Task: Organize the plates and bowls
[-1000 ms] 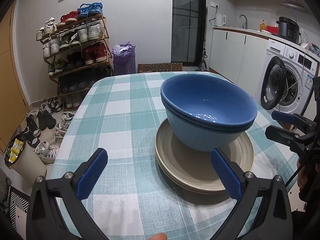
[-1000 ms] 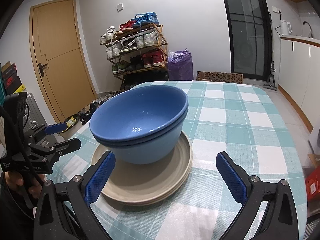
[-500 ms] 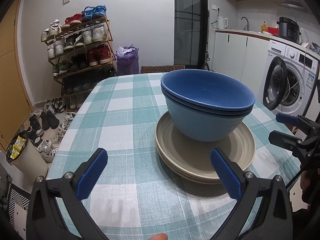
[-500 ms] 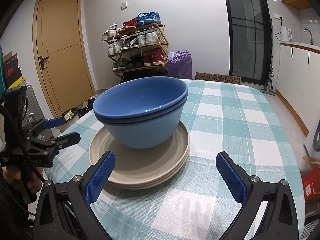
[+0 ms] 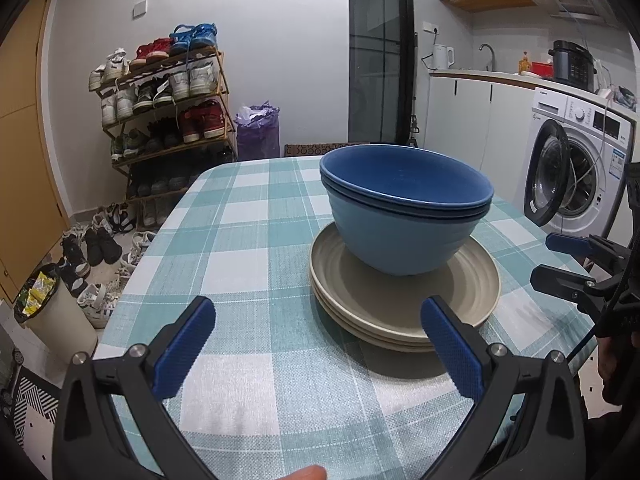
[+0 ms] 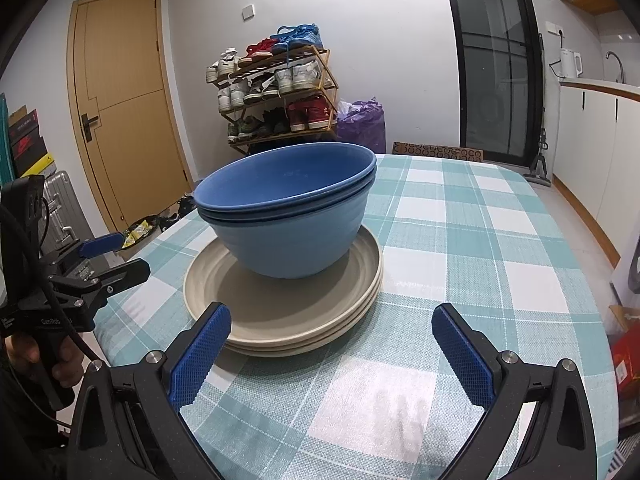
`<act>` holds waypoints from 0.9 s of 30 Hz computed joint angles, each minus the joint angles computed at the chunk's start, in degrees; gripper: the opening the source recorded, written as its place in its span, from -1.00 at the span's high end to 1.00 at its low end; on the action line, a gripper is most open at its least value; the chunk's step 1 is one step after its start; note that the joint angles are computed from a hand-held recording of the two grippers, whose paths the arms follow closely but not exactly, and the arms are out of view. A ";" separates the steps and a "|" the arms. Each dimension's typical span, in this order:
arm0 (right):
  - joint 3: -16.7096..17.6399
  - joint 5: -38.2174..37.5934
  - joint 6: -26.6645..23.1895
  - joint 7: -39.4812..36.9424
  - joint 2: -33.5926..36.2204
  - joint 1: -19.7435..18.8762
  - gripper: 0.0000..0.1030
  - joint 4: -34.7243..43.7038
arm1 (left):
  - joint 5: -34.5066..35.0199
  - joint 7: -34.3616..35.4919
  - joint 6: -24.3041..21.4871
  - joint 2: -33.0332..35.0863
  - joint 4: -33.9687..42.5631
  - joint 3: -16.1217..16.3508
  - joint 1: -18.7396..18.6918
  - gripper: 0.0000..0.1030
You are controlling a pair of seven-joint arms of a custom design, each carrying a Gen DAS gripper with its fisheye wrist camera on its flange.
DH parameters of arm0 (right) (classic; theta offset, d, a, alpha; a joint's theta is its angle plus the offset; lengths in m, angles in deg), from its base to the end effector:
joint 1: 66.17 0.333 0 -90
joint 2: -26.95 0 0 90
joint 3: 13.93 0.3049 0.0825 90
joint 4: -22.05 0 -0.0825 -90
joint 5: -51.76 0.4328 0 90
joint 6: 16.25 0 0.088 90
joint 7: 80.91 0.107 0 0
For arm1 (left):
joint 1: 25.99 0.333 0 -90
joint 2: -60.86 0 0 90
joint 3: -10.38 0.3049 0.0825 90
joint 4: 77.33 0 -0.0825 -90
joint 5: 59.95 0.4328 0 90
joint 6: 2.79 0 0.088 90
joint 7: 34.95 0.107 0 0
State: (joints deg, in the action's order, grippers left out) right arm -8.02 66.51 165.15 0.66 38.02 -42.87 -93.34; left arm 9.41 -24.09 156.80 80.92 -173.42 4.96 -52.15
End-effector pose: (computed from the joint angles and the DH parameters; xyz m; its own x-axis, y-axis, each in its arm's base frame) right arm 0.6001 0.3054 0.4339 0.4228 -0.9000 -0.1061 -0.5596 -0.1672 -0.8118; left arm 0.6050 -0.4128 0.4334 -0.1627 -0.9866 0.0126 -0.5272 0.0761 -0.8463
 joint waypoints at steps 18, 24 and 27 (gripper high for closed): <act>8.67 3.03 6.31 -7.51 0.92 -6.63 -0.99 -1.30 | 9.75 -9.66 2.02 -0.41 -0.60 0.56 -0.03 -1.00; 9.04 2.70 6.89 -7.39 0.85 -6.82 -0.99 -1.67 | 10.55 -10.42 1.90 -0.38 -0.58 0.09 0.41 -1.00; 8.99 2.41 6.85 -7.25 0.92 -6.79 -0.99 -1.61 | 10.59 -10.34 1.80 -0.27 -0.48 -0.09 0.49 -1.00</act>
State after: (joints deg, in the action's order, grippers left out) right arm 0.98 68.93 172.01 -6.58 38.94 -49.65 -94.95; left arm 20.00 -34.43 158.60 80.65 -173.90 4.87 -51.66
